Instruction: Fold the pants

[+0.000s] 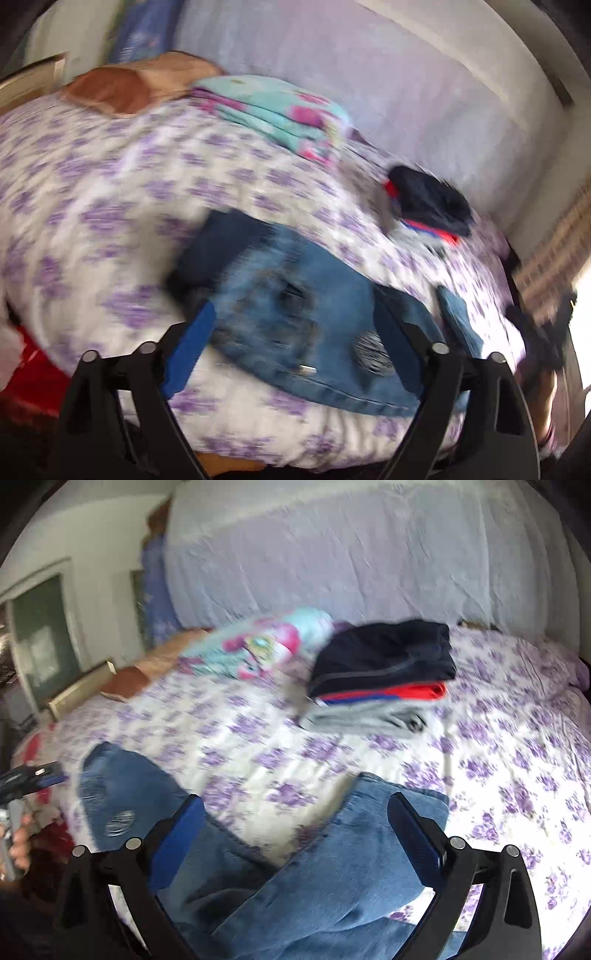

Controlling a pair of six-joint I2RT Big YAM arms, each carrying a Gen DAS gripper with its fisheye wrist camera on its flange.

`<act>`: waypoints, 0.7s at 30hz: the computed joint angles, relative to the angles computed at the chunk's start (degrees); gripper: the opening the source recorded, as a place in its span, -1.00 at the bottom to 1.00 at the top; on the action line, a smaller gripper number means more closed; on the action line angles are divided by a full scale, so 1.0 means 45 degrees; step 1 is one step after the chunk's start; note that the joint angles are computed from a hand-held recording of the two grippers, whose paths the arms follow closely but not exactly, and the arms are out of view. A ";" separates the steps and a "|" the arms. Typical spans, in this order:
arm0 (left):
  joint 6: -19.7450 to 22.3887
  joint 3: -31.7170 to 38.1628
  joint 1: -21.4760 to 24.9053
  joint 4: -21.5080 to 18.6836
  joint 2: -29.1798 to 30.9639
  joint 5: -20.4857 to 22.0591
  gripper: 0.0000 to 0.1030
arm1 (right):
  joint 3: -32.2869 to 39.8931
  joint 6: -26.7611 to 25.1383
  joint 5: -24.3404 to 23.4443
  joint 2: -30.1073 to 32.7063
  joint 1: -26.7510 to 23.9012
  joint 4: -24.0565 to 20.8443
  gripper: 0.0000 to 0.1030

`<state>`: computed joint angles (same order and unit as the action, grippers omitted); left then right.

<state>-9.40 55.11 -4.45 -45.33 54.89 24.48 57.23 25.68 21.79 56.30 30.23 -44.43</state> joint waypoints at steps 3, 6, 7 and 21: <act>-0.0040 -0.0233 -0.1985 0.0240 0.0832 -0.0840 0.72 | 0.1926 0.1167 0.1047 0.3243 -0.0585 -0.2960 0.93; -0.0078 -0.0692 -0.3059 0.1016 0.1148 -0.2411 0.85 | 0.1981 0.1639 0.0266 0.4703 -0.1093 -0.3759 0.18; 0.0089 -0.0837 -0.3310 0.1328 0.1123 -0.2850 0.90 | 0.1422 0.1504 0.0102 0.4175 -0.1162 -0.3026 -0.05; 0.0311 -0.1238 -0.3605 0.2243 0.1106 -0.3291 0.90 | -0.6740 0.9923 0.4595 -0.8981 0.3271 -0.3558 -0.75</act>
<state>-7.99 49.54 -20.67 -35.24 59.86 9.67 26.90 70.33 42.46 15.88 44.96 -60.44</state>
